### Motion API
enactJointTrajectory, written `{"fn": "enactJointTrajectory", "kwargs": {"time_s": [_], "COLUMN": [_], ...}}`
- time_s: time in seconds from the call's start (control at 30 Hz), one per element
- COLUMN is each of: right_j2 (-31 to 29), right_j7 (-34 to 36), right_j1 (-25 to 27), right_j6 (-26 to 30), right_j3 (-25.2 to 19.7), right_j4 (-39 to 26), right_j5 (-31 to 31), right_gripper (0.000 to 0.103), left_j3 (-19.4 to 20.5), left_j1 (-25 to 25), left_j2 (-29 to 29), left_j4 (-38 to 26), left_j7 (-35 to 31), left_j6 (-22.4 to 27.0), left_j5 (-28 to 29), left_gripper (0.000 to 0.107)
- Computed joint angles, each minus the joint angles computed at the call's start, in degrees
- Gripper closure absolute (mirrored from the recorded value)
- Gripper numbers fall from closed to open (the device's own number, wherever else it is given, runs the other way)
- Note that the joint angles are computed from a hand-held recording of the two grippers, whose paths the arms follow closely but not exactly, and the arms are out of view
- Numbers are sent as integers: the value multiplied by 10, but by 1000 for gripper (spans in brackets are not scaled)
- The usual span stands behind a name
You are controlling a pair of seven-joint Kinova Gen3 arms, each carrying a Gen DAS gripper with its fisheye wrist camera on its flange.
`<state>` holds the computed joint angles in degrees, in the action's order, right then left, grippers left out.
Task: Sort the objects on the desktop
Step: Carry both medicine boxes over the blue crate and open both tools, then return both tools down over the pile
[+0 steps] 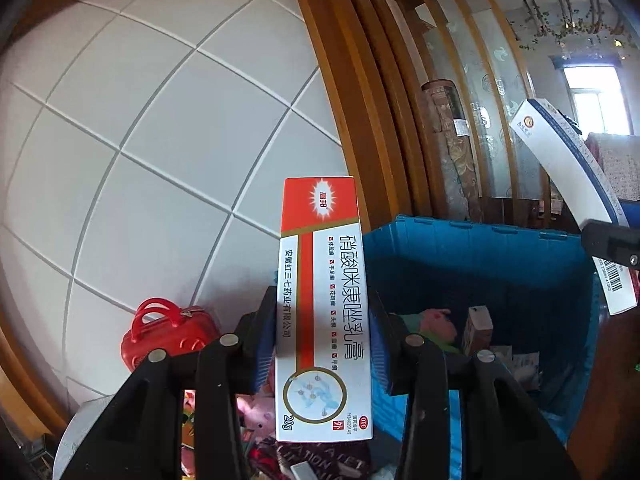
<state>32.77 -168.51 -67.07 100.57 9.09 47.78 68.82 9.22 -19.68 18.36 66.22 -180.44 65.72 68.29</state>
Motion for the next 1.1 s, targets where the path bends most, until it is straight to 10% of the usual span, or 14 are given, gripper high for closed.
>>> {"fn": "enactJointTrajectory", "kwargs": {"time_s": [0.33,0.47,1.1], "right_j2": [-164,-170,-195], "right_j7": [-107,-94,-181], "right_j1": [86,146,173], "right_j6": [-73,-78,-75], "right_j3": [-64,-77,-180], "right_j4": [230,232,314], "right_j5": [-19,-41,38], "right_gripper": [64,53,30], "left_j3": [10,17,16], "left_j1": [116,174,140], "left_j2": [-18,-10,-71], "left_j4": [-48,-80,35], "left_j7": [123,203,171], "left_j6": [-36,-87,-192], "left_j5": [-110,-188,-128], "left_gripper": [66,12,9]}}
